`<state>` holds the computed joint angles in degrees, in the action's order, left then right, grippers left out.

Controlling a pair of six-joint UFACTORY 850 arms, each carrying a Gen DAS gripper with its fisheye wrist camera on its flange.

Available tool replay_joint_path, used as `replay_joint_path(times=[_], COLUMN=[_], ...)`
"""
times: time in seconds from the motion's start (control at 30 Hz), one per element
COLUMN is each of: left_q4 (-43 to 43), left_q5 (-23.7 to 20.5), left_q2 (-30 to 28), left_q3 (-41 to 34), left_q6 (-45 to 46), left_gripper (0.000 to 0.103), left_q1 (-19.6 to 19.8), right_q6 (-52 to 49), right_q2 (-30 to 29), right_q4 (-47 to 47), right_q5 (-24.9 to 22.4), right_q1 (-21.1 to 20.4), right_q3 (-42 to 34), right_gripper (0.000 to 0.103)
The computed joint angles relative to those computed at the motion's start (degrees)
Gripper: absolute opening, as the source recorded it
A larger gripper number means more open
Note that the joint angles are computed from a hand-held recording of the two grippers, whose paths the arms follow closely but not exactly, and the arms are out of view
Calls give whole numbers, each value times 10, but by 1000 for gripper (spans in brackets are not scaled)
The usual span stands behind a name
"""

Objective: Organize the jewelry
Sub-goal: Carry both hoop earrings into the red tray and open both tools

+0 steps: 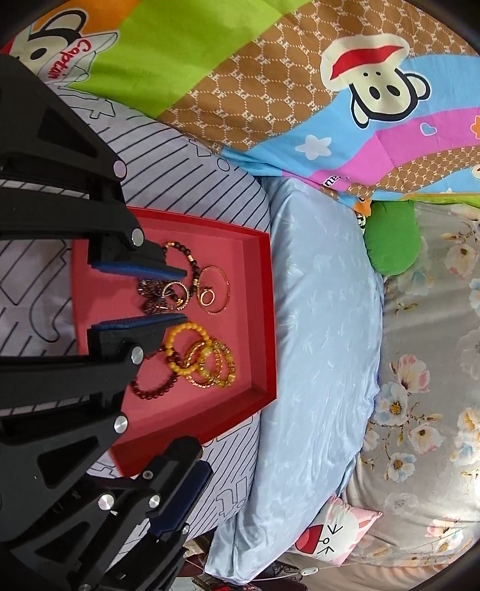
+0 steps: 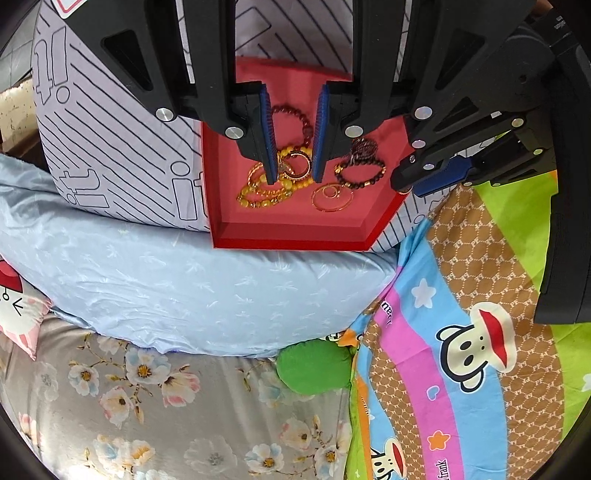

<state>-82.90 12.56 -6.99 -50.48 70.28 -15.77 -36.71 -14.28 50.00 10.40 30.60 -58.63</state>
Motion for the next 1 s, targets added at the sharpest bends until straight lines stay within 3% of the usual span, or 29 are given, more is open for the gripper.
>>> replay_joint_path(times=[0.4,0.63,1.0], left_q4=[-42,-61,-79], left_q5=[-9,-15,-19], left_q2=[-68,-93,-110], left_q3=[-63,-77,-88], left_q6=[41,59,77], left_gripper=[18,18,18], left_q1=[15,21,28], right_q6=[3,-117,-183], right_q2=[-68,-97,-117], right_q4=[5,119,182], right_q5=[-33,-36,-36], right_q1=[-28,-26,-24], right_q3=[-61,-85,-101], right_gripper=[18,18,18])
